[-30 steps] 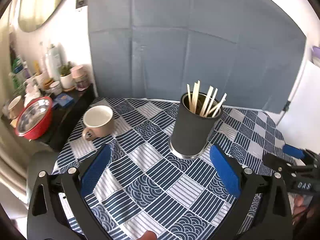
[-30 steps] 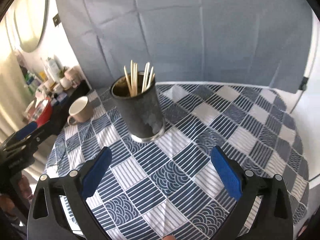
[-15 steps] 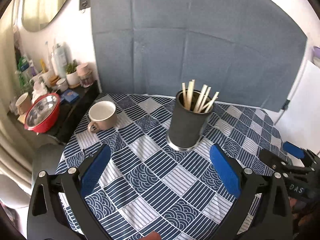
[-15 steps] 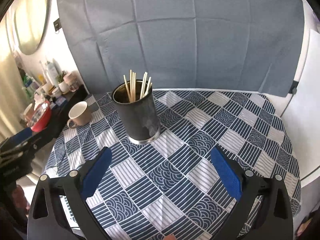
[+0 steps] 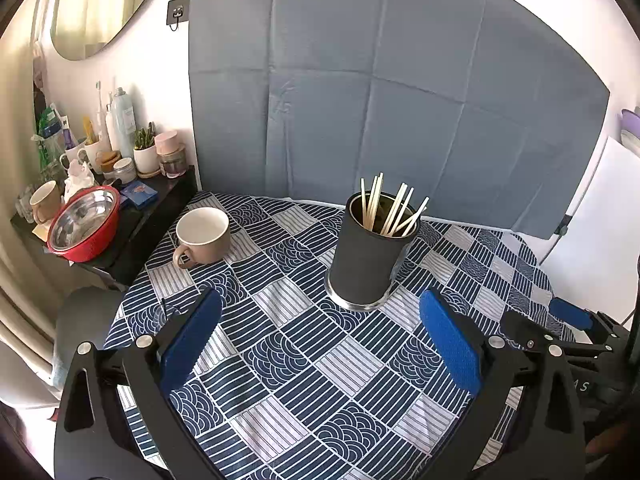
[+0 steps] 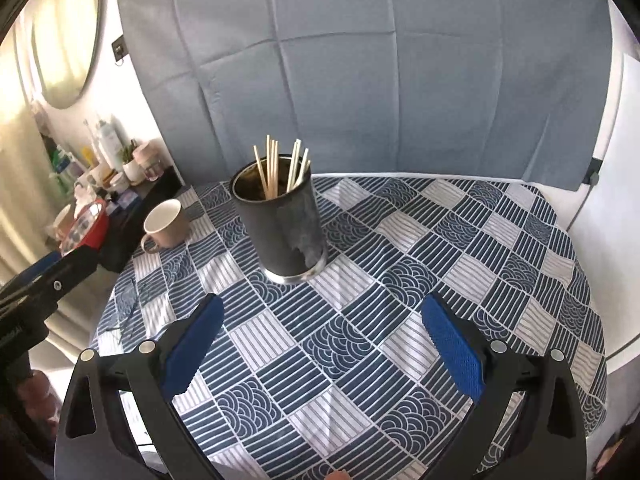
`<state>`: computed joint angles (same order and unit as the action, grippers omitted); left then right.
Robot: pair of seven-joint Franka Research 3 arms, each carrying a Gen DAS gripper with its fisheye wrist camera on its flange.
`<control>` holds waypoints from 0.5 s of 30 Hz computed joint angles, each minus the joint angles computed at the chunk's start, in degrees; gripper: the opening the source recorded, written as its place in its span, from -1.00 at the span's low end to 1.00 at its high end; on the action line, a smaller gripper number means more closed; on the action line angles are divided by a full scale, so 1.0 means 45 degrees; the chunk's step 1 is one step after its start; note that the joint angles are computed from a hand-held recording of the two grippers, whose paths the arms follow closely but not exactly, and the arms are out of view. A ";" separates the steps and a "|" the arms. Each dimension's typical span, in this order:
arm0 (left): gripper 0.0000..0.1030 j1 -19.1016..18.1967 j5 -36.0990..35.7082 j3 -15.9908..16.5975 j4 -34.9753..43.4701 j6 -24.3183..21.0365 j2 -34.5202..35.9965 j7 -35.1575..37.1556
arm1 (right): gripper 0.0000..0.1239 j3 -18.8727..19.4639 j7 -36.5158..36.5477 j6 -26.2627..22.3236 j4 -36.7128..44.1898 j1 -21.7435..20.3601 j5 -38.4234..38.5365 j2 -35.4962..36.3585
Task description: Organize utensils
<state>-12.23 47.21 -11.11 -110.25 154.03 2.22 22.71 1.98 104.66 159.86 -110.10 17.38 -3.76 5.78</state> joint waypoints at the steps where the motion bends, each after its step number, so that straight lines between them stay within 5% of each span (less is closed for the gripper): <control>1: 0.88 0.0003 -0.0053 -0.0002 -0.0009 0.0058 0.0002 0.0096 | 0.53 -0.0001 -0.0006 0.0017 -0.0010 -0.0001 0.0000 -0.0007; 15: 0.89 -0.0112 -0.0658 -0.0005 0.0152 0.0097 0.0209 0.0962 | 0.53 -0.0016 0.0144 -0.0139 0.0067 -0.0036 -0.0107 0.0017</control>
<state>-12.73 44.25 -11.13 -109.56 154.47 3.16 27.04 1.91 105.31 159.23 -109.80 17.22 -4.23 5.85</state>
